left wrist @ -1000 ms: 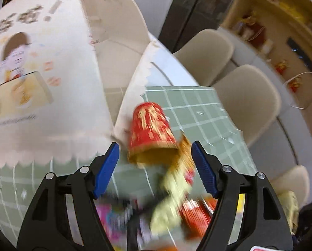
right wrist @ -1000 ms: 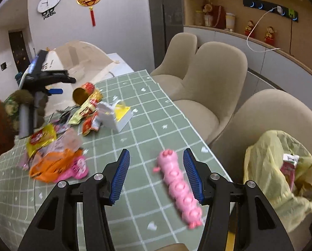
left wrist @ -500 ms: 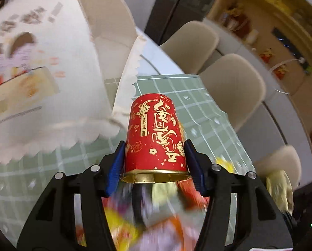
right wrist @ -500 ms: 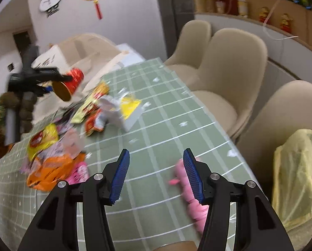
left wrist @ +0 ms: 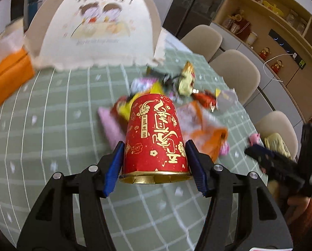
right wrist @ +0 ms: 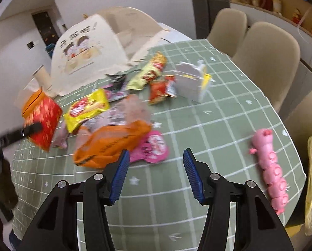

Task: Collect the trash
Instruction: 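Hold the red cup in the left tool while the right tool grasps the orange bag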

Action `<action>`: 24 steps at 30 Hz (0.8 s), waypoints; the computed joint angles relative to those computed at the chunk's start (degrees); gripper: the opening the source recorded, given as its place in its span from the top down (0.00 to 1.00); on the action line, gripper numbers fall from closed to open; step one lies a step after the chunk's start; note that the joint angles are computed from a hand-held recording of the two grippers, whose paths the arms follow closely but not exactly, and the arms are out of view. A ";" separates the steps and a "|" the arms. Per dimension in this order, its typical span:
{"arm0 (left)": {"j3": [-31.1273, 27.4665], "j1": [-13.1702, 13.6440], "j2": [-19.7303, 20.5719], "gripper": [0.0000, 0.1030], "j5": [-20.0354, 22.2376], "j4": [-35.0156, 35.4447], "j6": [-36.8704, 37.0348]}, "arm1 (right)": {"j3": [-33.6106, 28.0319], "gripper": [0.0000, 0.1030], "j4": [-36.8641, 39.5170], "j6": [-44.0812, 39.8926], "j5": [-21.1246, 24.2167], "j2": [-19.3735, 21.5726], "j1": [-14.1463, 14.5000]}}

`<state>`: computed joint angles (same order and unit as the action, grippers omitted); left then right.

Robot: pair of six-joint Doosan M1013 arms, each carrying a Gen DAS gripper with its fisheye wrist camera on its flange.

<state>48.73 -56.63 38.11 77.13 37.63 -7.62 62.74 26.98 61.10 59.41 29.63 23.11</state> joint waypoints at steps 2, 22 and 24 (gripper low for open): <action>0.98 -0.81 -0.16 0.45 0.58 0.11 -1.12 | -0.71 0.51 -3.52 1.68 0.48 0.53 1.26; 5.99 -2.35 -2.07 0.44 -2.17 0.57 -9.42 | -7.45 0.71 2.53 13.04 6.96 7.26 1.92; 5.67 -2.29 -1.90 0.44 -2.32 0.34 -8.85 | -6.31 0.84 1.48 11.64 6.34 6.23 1.90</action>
